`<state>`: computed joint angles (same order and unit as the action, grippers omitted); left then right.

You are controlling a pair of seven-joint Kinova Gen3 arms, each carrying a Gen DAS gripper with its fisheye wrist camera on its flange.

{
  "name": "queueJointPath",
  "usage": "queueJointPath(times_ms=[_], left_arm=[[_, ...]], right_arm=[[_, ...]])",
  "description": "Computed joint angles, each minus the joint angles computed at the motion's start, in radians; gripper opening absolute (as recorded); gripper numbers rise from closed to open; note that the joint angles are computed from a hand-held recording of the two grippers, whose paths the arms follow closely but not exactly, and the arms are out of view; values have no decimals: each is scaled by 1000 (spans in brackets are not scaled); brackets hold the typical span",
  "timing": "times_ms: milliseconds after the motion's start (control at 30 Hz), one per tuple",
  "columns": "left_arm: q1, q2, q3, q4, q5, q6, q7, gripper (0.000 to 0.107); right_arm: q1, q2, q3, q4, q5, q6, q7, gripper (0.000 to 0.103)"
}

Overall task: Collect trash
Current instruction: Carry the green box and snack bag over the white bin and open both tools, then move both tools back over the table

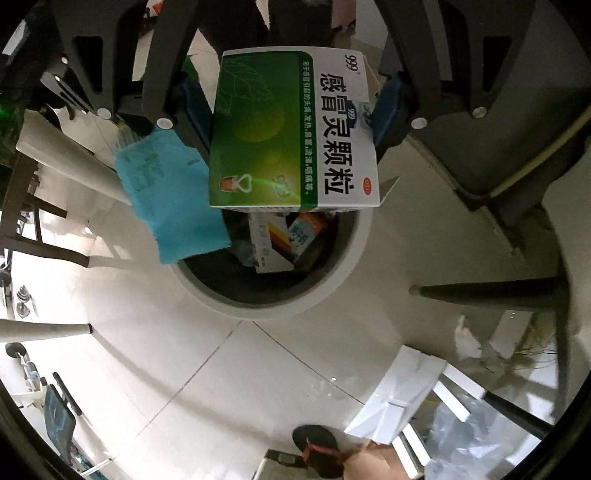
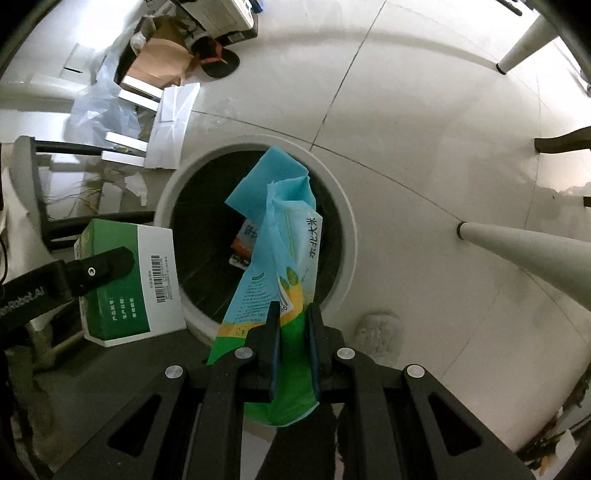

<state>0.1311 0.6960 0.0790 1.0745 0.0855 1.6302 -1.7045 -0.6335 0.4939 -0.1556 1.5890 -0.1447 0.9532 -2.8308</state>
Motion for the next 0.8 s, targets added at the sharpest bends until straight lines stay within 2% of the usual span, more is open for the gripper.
queueJointPath(times_ms=[100, 167, 200, 233, 267, 300, 333, 567, 667, 800], left_arm=[[-10, 14, 4, -15, 12, 26, -4, 76], [-21, 5, 0, -12, 16, 34, -5, 103], [-24, -6, -4, -4, 12, 29, -5, 103], [-25, -19, -9, 3, 5, 25, -3, 103], [-32, -39, -17, 17, -4, 17, 0, 103], [-37, -52, -21, 26, -10, 11, 1, 103], [-37, -69, -25, 42, -24, -4, 4, 103], [-2, -247, -53, 203, -171, -188, 9, 103], [4, -279, -52, 229, -213, -206, 5, 103], [-6, -308, -48, 236, -221, -191, -3, 103]], right_arm=[[18, 26, -8, -2, -24, -9, 20, 21], [16, 32, -7, 1, -25, -8, 25, 35], [16, 32, -7, 5, -26, -12, 28, 41], [10, 26, -4, 9, -23, -12, 22, 63], [5, 20, -3, 12, -18, -13, 19, 91], [-7, 17, 4, 3, -4, 3, 6, 99], [-26, 17, 12, -19, 19, 32, -10, 102], [-101, 49, 25, -183, 124, 228, -45, 102], [-127, 61, 29, -246, 153, 309, -57, 102], [-147, 60, 31, -295, 166, 374, -80, 102]])
